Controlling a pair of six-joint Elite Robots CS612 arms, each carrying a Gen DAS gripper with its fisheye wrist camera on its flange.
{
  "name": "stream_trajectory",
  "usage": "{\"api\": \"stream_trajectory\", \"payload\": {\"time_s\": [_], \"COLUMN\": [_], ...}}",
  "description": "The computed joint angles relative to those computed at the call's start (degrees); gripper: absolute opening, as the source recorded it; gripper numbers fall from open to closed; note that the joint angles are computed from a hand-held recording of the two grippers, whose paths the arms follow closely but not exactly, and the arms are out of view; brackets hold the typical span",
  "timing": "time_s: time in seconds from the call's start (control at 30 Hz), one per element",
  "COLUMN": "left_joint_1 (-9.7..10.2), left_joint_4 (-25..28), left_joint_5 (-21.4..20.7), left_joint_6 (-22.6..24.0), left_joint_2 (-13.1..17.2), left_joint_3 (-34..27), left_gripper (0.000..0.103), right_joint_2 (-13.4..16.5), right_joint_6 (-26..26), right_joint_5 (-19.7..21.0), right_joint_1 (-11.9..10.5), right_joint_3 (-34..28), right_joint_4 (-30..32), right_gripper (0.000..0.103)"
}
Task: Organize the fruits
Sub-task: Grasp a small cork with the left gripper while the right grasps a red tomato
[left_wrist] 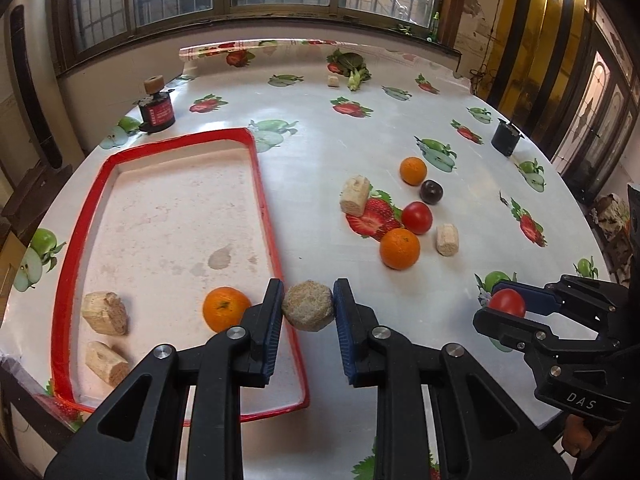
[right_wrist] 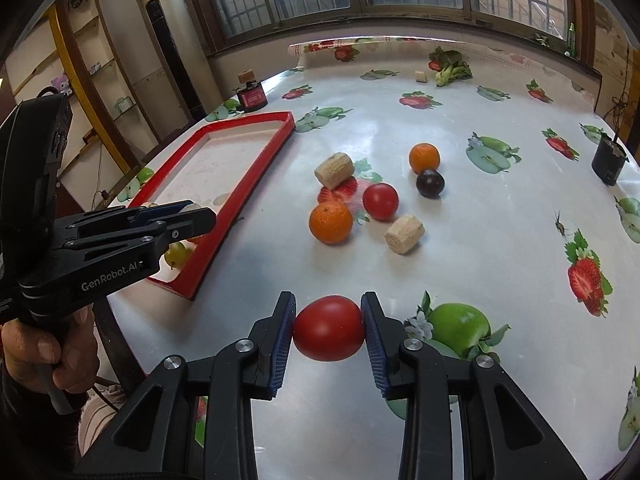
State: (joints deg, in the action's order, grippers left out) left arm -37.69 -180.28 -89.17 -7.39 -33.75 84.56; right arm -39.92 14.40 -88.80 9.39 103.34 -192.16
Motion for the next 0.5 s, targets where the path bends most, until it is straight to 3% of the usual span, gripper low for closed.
{"api": "stream_trajectory", "payload": {"time_s": [0.5], "left_joint_1": [2.09], "left_joint_4": [-0.62], "left_joint_5": [1.8], "left_joint_6": [-2.78], "left_joint_2": [-0.16], "left_joint_3": [-0.6], "left_gripper": [0.022], "right_joint_2": [0.79], "right_joint_6": [-2.91], "right_joint_5": [2.77], "right_joint_1": [0.85], "right_joint_3": [-5.26], "right_joint_4": [1.46], "right_gripper": [0.035]}}
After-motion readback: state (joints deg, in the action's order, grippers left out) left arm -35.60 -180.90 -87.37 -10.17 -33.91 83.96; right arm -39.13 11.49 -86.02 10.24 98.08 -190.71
